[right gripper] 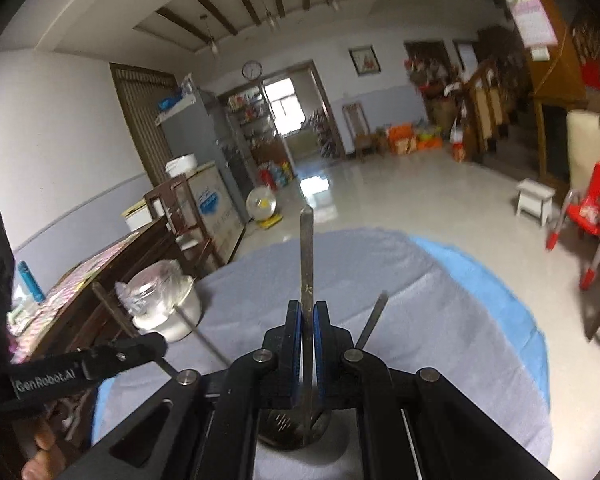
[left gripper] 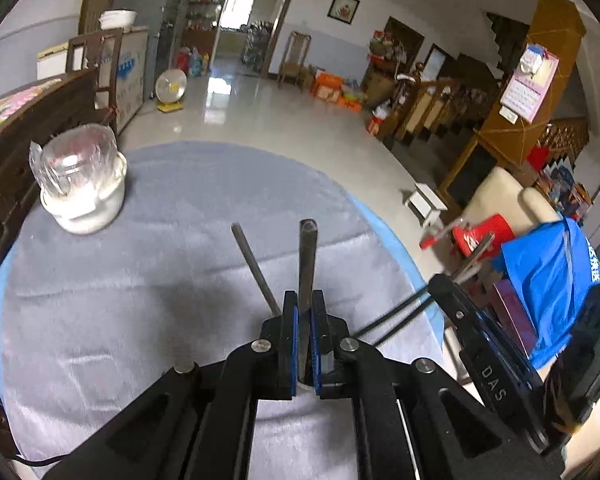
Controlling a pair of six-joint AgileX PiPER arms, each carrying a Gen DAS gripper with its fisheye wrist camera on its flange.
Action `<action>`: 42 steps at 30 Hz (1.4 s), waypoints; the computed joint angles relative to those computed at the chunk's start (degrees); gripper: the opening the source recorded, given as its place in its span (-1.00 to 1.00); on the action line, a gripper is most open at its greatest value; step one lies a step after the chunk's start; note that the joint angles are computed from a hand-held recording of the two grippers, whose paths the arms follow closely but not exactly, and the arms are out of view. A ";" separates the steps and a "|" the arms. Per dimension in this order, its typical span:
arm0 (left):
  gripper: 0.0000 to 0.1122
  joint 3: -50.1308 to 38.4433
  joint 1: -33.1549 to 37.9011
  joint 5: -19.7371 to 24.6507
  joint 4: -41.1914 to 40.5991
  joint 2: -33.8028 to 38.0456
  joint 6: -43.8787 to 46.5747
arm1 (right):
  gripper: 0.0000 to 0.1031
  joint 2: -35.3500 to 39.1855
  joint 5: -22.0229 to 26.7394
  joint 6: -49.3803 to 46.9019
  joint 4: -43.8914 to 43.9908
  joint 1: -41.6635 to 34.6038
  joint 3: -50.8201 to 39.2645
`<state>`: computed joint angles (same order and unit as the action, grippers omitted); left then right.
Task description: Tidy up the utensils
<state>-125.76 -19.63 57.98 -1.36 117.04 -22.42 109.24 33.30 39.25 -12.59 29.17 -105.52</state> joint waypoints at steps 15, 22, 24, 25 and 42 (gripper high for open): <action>-0.05 35.98 0.73 -7.39 7.76 -23.77 -3.29 | 0.29 -14.11 -9.25 -14.47 31.18 -3.66 24.37; 0.08 53.46 3.51 -11.28 10.90 -33.30 -6.89 | 0.23 -19.30 -13.75 -16.40 32.39 0.61 33.95; 0.08 57.87 5.56 -12.50 9.67 -34.89 -6.53 | -0.04 -18.95 -12.98 -15.21 30.78 2.12 34.70; 0.08 60.29 6.97 -13.06 8.94 -35.60 -6.61 | -0.10 -18.67 -12.89 -16.73 32.39 2.45 35.24; 0.08 73.66 13.30 -18.49 -1.65 -35.77 2.05 | -0.51 5.92 4.71 -20.53 37.32 11.59 15.93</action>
